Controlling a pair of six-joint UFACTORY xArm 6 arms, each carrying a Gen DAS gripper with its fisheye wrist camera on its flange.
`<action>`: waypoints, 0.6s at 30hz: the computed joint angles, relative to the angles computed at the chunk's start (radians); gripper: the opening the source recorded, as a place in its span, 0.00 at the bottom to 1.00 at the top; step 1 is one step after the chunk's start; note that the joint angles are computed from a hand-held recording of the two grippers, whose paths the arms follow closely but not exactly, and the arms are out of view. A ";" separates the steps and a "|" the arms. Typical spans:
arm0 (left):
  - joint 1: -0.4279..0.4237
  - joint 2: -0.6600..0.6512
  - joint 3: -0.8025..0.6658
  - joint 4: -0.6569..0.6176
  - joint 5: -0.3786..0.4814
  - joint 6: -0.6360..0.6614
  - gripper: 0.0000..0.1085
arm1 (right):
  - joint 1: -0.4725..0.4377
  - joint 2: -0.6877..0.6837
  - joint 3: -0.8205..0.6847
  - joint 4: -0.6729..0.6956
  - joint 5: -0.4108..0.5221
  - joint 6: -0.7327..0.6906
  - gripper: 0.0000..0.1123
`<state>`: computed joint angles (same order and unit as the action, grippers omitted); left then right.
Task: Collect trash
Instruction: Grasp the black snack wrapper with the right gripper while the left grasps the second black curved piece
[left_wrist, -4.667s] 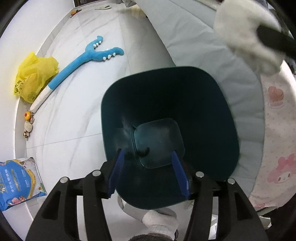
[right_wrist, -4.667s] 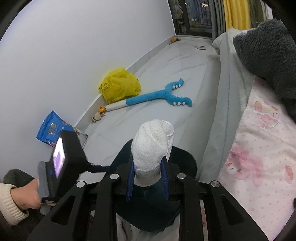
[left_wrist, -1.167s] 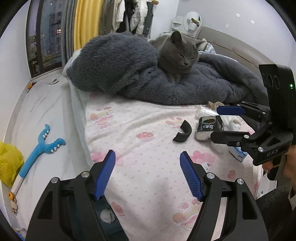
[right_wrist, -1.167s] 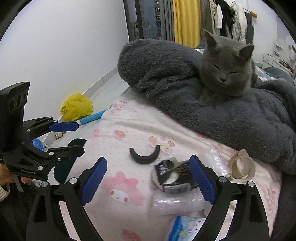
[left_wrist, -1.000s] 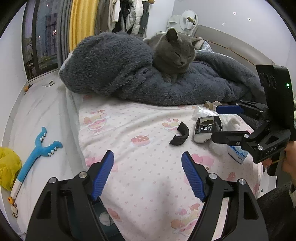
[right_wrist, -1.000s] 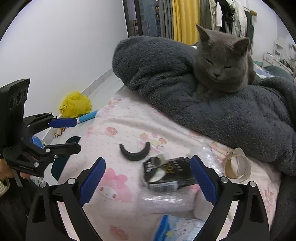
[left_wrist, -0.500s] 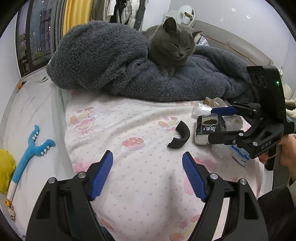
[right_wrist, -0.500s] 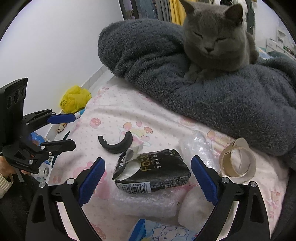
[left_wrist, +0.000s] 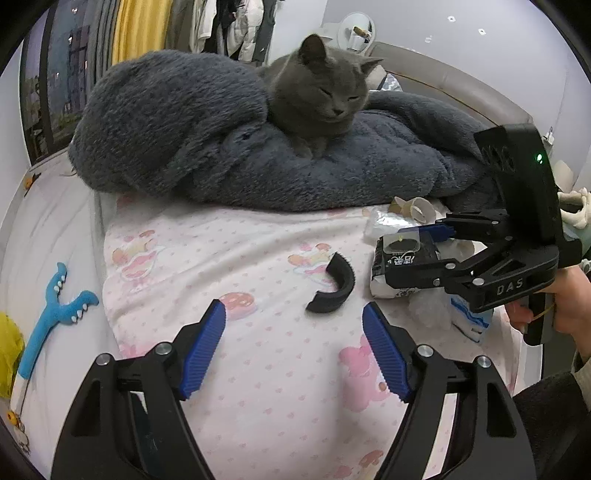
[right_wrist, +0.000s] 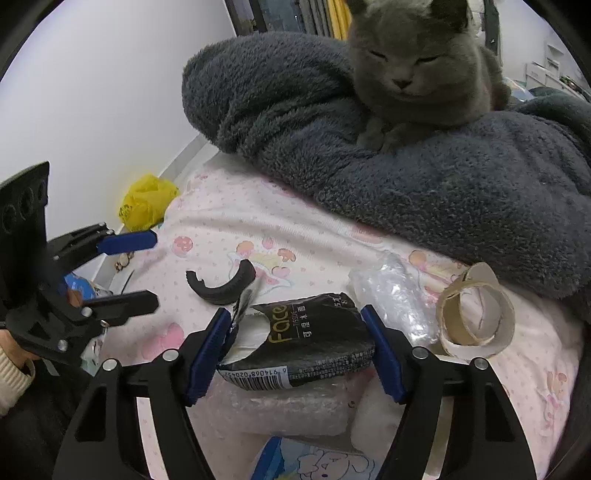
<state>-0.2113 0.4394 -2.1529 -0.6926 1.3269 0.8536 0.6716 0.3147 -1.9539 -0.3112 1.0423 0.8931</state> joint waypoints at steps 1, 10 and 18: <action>-0.005 -0.004 0.008 0.002 -0.008 0.003 0.70 | 0.003 -0.011 0.011 -0.013 -0.007 0.008 0.65; -0.055 -0.016 0.061 0.024 -0.067 0.024 0.59 | 0.010 -0.146 0.168 -0.116 -0.115 0.110 0.65; -0.095 -0.027 0.105 0.043 -0.134 0.038 0.52 | 0.010 -0.236 0.274 -0.171 -0.154 0.179 0.65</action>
